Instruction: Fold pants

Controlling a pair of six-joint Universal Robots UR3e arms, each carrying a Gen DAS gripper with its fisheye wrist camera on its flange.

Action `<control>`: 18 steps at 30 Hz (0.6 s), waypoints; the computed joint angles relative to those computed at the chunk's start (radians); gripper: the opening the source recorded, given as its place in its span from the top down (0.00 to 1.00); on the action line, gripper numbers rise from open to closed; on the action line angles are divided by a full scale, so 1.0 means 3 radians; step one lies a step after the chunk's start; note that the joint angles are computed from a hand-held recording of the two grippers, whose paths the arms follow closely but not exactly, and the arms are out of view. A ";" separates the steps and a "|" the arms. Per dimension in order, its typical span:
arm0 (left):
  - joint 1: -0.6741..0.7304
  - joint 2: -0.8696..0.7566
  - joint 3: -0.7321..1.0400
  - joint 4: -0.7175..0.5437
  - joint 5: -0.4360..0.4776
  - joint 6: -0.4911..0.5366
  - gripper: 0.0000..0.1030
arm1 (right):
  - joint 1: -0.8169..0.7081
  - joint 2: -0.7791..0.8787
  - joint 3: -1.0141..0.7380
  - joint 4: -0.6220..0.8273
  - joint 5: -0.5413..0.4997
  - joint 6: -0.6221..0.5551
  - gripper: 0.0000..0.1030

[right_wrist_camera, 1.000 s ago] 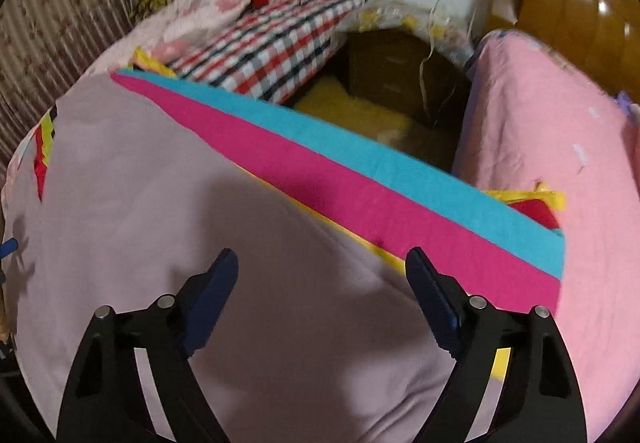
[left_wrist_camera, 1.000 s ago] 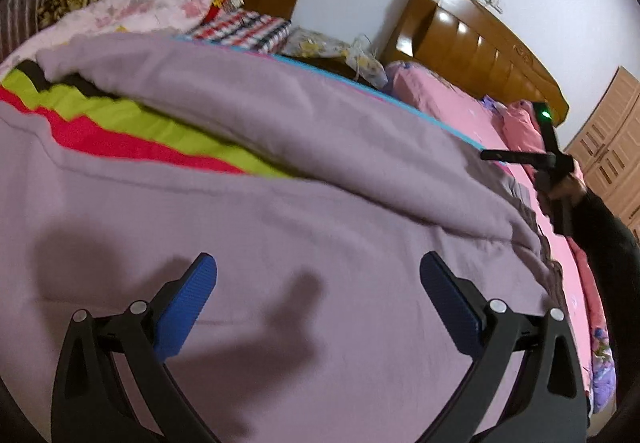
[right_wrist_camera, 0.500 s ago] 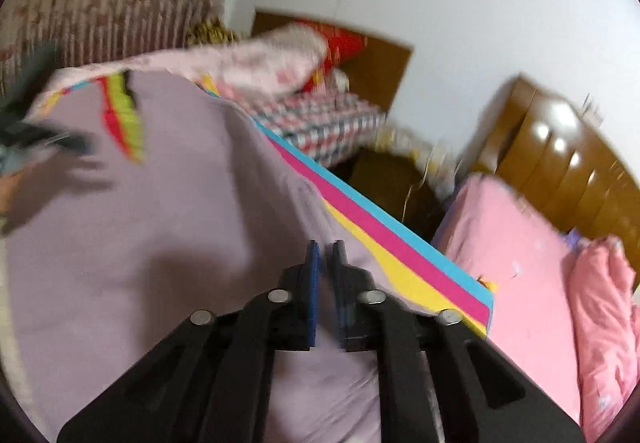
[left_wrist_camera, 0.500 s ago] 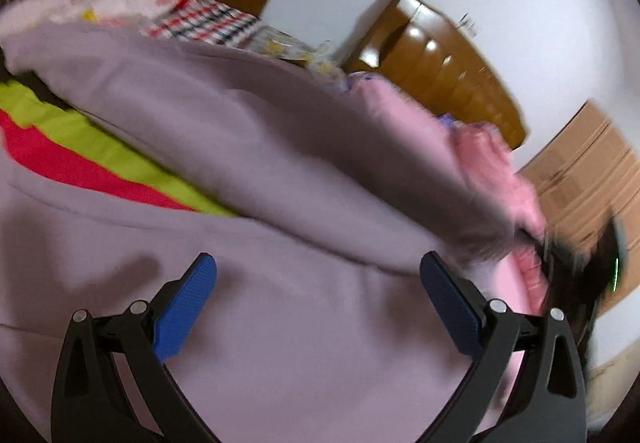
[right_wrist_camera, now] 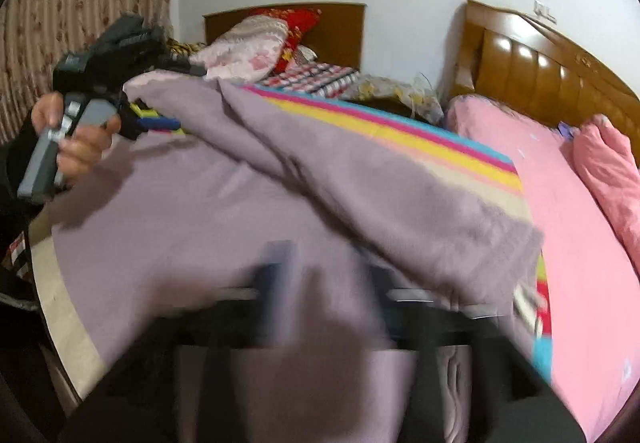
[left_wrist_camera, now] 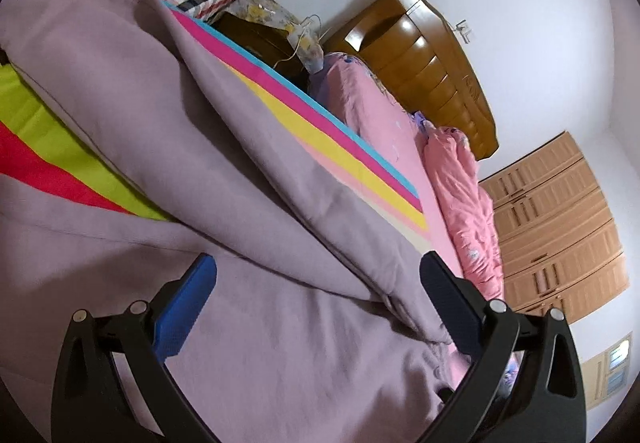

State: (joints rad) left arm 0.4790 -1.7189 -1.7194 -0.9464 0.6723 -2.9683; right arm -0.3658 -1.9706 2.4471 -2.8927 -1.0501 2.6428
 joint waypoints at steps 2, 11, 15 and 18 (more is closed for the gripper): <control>-0.0024 -0.0006 0.0032 -0.0010 0.0090 0.0034 0.02 | 0.0276 0.0394 -0.0290 -0.0188 -0.0124 -0.0122 0.14; 0.0192 0.0171 -0.0099 -0.0307 0.0072 0.0317 0.02 | 0.1313 0.2164 -0.1419 -0.0807 -0.1875 -0.0860 0.87; 0.0159 -0.0020 0.0125 -0.0455 -0.0003 0.0313 0.02 | 0.1147 0.1873 -0.1171 -0.1244 -0.1631 -0.0857 0.91; 0.0027 -0.0439 0.0606 -0.0584 -0.0154 0.0216 0.02 | 0.1069 0.1666 -0.1098 -0.1290 -0.1530 -0.0809 0.91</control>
